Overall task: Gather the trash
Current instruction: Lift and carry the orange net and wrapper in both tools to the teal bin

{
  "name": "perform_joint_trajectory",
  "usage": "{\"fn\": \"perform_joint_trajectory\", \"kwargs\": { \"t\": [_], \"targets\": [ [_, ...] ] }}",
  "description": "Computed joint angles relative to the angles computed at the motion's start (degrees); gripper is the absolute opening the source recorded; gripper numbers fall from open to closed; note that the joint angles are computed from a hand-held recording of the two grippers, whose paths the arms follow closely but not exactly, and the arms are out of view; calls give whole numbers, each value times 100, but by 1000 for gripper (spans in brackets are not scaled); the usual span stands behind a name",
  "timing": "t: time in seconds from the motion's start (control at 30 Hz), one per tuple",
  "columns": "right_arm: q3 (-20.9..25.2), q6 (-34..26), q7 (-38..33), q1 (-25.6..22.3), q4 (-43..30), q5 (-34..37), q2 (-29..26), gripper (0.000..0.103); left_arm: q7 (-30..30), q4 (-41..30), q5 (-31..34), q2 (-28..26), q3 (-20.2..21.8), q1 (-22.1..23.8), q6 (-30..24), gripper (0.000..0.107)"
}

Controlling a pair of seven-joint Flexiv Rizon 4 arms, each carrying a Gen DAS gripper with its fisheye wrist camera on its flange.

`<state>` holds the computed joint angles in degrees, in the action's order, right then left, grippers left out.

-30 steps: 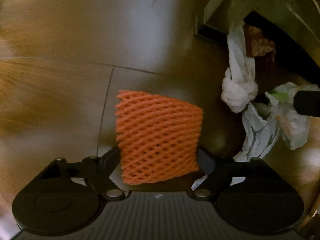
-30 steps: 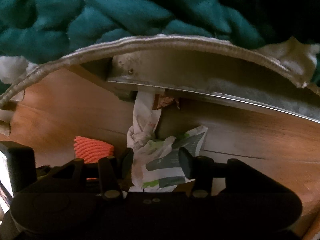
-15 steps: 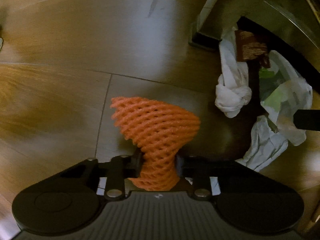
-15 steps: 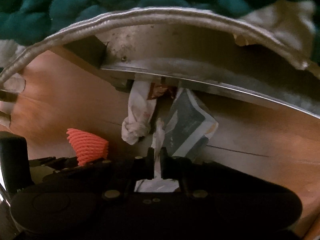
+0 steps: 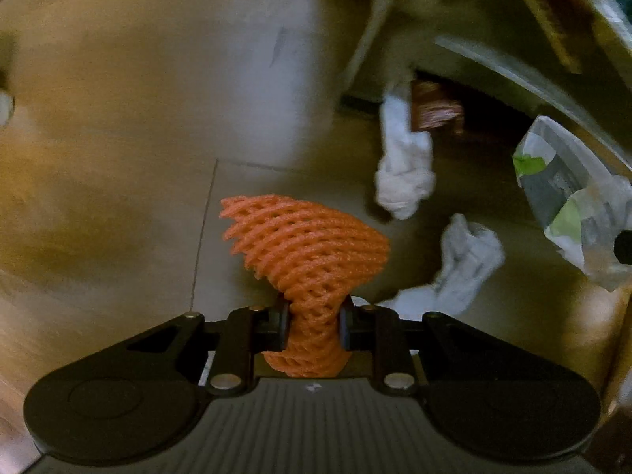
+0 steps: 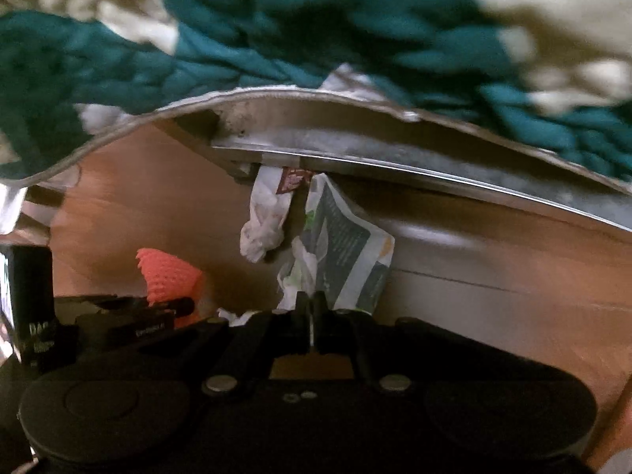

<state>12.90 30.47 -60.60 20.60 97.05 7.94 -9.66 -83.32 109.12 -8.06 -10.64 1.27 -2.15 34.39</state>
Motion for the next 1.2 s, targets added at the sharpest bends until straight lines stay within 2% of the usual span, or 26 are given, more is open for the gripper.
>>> {"fn": "perform_joint_trajectory", "kwargs": {
  "t": [0.1, 0.23, 0.6, 0.83, 1.07, 1.2],
  "targets": [
    [-6, -226, 29, -67, 0, 79, 318, 2, 497, -7, -452, 273, -57, 73, -271, 22],
    [-54, -463, 73, -163, 1, 225, 825, 2, 1251, -227, -704, 550, -96, 83, -612, 22],
    [-293, -1221, -76, -321, -440, 273, 2061, 2, 2301, -1987, -1156, 705, -405, -236, -1550, 22],
    [-406, -1619, -159, -435, -944, 178, 2761, 2, 2054, -3050, -1388, 775, -595, -581, -1910, 22],
    [-530, -2085, -43, -624, -1368, -87, 3455, 2, 1271, -4136, -1205, 714, -838, -989, -2097, 22],
    [-617, -2225, -109, -776, -1628, -291, 3786, 2, 1014, -4769, -1039, 616, -1004, -1260, -2219, 22]
  ]
}}
